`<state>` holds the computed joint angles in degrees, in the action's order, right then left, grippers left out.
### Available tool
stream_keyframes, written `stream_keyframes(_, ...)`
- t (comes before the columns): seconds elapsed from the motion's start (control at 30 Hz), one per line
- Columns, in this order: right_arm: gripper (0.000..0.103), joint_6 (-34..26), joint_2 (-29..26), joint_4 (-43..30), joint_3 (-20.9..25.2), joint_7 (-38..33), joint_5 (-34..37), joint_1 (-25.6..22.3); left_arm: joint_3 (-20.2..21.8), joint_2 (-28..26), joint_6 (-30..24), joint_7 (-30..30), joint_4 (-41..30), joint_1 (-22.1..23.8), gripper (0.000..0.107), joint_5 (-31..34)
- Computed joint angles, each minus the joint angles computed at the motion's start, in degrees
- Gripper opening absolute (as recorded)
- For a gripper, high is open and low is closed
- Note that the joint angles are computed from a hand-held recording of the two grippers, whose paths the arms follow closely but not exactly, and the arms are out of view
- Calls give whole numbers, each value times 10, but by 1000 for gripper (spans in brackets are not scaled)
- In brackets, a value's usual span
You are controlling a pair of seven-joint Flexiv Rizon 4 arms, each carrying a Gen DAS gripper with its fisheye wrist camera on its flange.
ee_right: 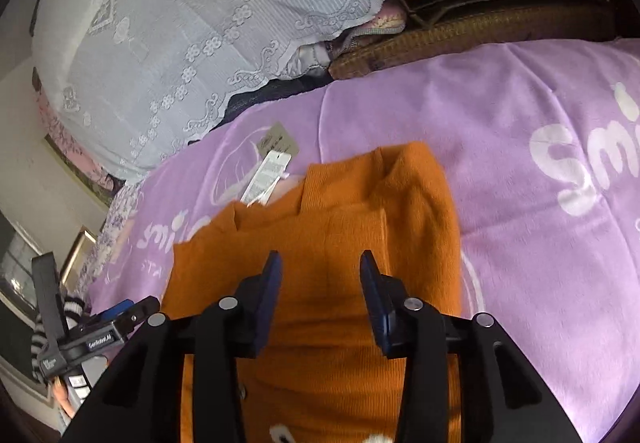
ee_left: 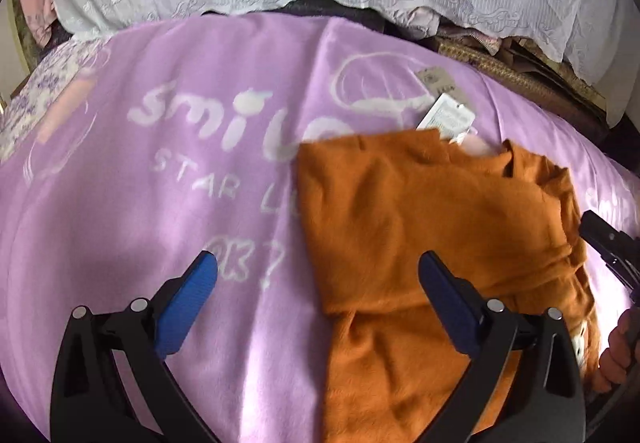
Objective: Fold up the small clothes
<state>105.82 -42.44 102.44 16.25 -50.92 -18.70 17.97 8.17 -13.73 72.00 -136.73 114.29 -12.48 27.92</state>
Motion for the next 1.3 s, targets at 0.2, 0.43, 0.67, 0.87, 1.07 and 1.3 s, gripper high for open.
stream_keyframes(0.2, 36, -85, -84, -97, 106, -1, -22, -79, -15, -81, -40, 79, -75, 10, 99, -67)
stream_keyframes(0.43, 40, -24, -43, -30, 99, -35, -8, -77, -10, -62, 27, 122, -10, 10, 98, -128)
stream_keyframes(0.67, 43, -58, 2, 24, 31, -57, -14, -8, 19, -23, 8, 122, 44, -32, 98, -95)
stream_keyframes(0.87, 49, 37, 92, 149, -9, -85, 19, 22, -13, 49, 43, 111, 140, -22, 98, -70)
stream_keyframes(1.07, 50, 111, 154, 271, -59, -99, 87, 58, -59, 114, 119, 153, 254, 3, 98, -125)
stream_keyframes(1.3, 57, 173, 171, 348, -72, -121, 159, 90, -99, 149, 139, 143, 295, 7, 98, -111)
